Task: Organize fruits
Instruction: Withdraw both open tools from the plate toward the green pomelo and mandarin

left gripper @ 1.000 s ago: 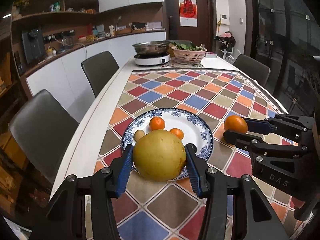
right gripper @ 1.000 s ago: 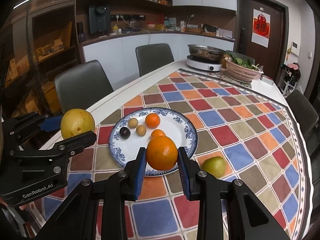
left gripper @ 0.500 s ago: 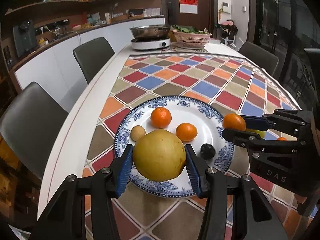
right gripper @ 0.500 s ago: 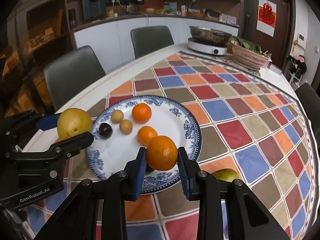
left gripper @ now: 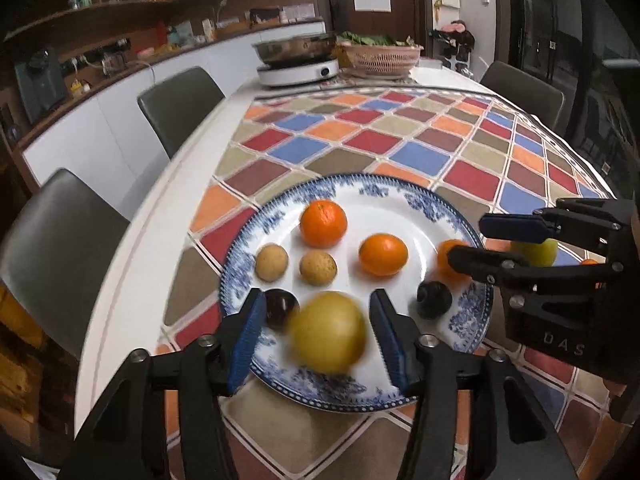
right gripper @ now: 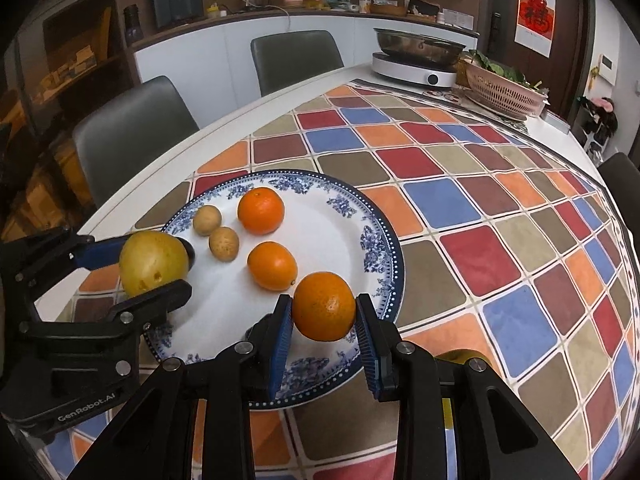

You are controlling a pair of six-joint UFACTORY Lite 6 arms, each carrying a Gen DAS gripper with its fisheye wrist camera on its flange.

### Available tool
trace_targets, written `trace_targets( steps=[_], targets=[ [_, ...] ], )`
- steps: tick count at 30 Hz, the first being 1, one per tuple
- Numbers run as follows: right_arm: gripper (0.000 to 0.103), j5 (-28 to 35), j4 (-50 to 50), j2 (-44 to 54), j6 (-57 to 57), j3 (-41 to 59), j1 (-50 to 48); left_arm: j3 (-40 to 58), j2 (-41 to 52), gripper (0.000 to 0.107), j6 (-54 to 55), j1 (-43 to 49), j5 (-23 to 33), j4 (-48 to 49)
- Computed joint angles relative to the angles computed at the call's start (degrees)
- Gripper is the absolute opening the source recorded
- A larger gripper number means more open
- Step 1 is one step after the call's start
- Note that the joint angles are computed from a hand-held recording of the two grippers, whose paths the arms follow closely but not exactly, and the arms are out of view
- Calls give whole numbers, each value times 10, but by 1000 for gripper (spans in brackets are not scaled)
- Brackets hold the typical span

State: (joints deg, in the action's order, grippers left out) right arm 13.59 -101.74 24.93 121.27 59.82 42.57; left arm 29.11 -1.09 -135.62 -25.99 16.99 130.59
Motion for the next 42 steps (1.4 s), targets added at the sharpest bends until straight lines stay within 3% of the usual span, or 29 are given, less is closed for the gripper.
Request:
trace_targets(
  steps=[6, 14, 17, 20, 25, 29, 35, 42],
  targets=[
    [39, 29, -2, -45, 22, -42, 13, -41, -86, 63, 128, -22, 19, -144],
    [39, 105, 85, -173, -28, -134, 80, -93, -249, 67, 343, -113, 75, -410],
    [55, 148, 118, -230, -35, -169, 114, -104, -316, 69, 414, -161, 117, -502],
    [56, 204, 155, -290, -47, -204, 159, -112, -375, 72, 451, -224, 178, -562],
    [56, 272, 218, -361, -76, -236, 223, -118, -429, 75, 452, -342, 283, -612],
    [63, 340, 255, -413, -63, -266, 281, -118, -452, 80, 433, -426, 353, -641],
    [63, 439, 305, -463, -33, -299, 370, -116, -448, 86, 371, -559, 454, -659],
    [63, 514, 354, -507, -11, -331, 444, -105, -406, 94, 317, -641, 500, -665]
  ],
)
